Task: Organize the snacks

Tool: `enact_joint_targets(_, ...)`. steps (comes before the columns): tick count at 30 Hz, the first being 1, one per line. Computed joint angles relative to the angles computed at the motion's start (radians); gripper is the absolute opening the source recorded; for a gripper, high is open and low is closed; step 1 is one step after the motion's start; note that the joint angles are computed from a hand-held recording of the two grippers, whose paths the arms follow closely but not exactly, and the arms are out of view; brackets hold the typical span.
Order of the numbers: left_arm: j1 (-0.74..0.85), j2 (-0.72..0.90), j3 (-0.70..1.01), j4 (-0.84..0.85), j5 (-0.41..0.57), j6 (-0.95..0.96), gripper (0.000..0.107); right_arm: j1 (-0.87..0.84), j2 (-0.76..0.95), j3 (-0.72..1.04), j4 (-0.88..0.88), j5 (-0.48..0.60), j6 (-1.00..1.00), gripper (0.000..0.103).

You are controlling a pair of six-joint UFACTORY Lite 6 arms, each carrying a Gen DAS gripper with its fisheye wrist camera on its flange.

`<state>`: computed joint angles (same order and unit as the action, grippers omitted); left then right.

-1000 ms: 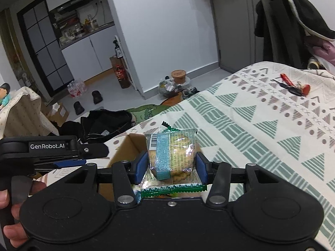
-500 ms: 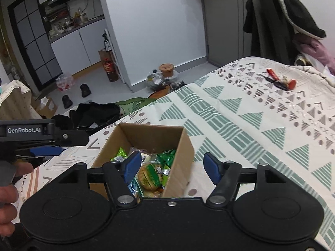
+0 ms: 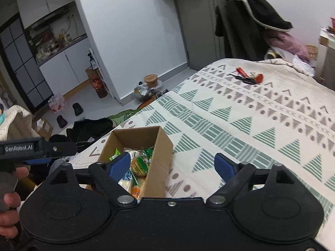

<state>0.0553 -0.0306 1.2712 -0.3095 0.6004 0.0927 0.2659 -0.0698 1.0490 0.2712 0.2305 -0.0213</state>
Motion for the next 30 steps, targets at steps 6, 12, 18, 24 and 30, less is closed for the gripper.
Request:
enact_joint_targets(6,-0.071,-0.122,-0.073,0.095,0.037,-0.087,0.103,-0.034,-0.171,-0.107,0.014,0.036,-0.012,0.102)
enact_joint_targets(12,-0.136,-0.227,-0.118,0.196,0.074,-0.179,0.103,-0.072,-0.302,-0.161,0.045,0.100,-0.056,0.103)
enact_joint_targets(18,-0.197,-0.322,-0.144,0.290,0.123,-0.255,0.103,-0.090,-0.416,-0.208,0.061,0.176,-0.075,0.103)
enact_joint_targets(24,-0.245,-0.424,-0.174,0.341,0.173,-0.297,0.103,-0.061,-0.537,-0.252,-0.042,0.247,0.046,0.103)
enact_joint_targets(30,-0.298,-0.533,-0.199,0.397,0.242,-0.349,0.103,-0.018,-0.654,-0.283,-0.180,0.300,0.194,0.103)
